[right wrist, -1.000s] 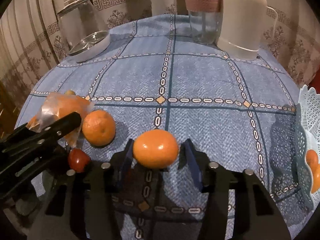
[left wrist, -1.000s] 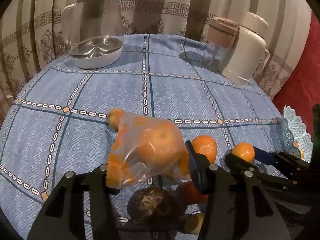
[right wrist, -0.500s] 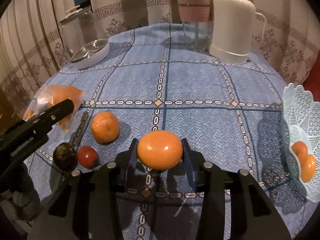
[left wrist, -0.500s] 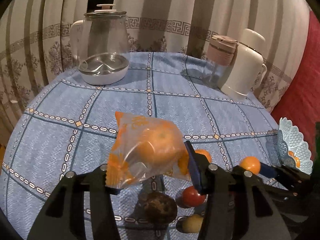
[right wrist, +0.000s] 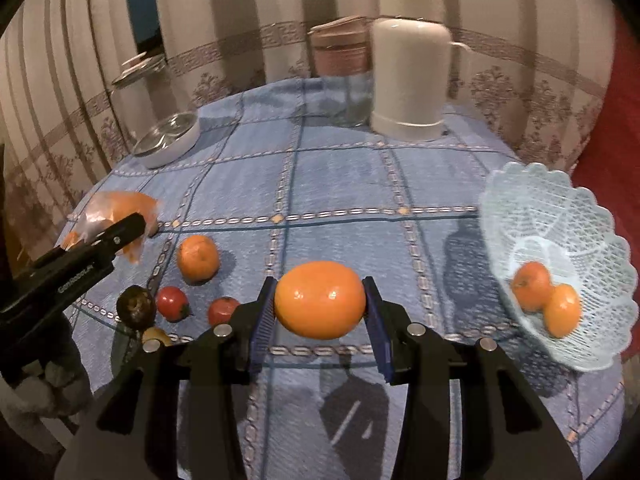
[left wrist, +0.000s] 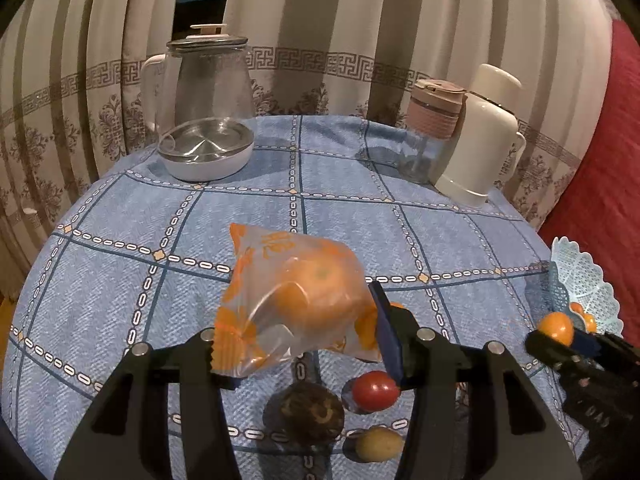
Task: Organize fruits
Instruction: 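Carry the orange with the right tool into the basket and release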
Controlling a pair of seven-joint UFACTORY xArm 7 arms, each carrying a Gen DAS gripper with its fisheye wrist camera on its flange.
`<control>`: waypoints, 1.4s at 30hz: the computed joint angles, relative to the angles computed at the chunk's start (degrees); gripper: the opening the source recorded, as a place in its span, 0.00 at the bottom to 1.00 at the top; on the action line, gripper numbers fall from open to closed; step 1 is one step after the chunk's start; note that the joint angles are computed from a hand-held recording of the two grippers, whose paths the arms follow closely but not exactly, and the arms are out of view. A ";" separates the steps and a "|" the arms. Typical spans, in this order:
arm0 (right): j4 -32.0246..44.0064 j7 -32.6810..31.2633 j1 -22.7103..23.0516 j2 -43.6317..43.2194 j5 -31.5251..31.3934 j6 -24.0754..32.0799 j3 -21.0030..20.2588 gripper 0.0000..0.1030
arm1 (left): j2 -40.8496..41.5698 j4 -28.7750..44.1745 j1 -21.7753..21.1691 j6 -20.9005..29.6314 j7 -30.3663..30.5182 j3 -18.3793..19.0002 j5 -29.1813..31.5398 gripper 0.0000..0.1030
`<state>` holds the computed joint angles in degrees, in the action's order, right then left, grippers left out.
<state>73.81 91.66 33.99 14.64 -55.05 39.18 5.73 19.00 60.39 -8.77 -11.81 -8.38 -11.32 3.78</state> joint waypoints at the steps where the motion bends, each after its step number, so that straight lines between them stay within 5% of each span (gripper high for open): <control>1: -0.88 0.75 0.08 -0.91 -0.19 0.47 -0.12 0.43 | -0.07 -0.11 0.06 -0.11 -0.01 -0.09 0.06 0.50; 24: -22.84 13.21 -11.50 -22.33 0.69 10.97 7.75 0.43 | -1.05 -1.85 2.08 -2.23 -1.74 -2.55 3.41 0.50; 36: -27.57 12.91 -16.38 -25.04 4.11 8.67 8.95 0.43 | -1.00 -1.91 0.61 -2.78 -1.71 -1.20 3.75 0.50; 42: -28.75 13.69 -17.05 -26.78 3.73 8.66 10.02 0.43 | -0.54 -1.79 4.94 -3.03 -3.52 -5.26 6.40 0.50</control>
<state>45.06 105.35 16.94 -12.14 -51.31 47.85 15.75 18.46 58.60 -3.83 -14.84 -11.89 -16.57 10.18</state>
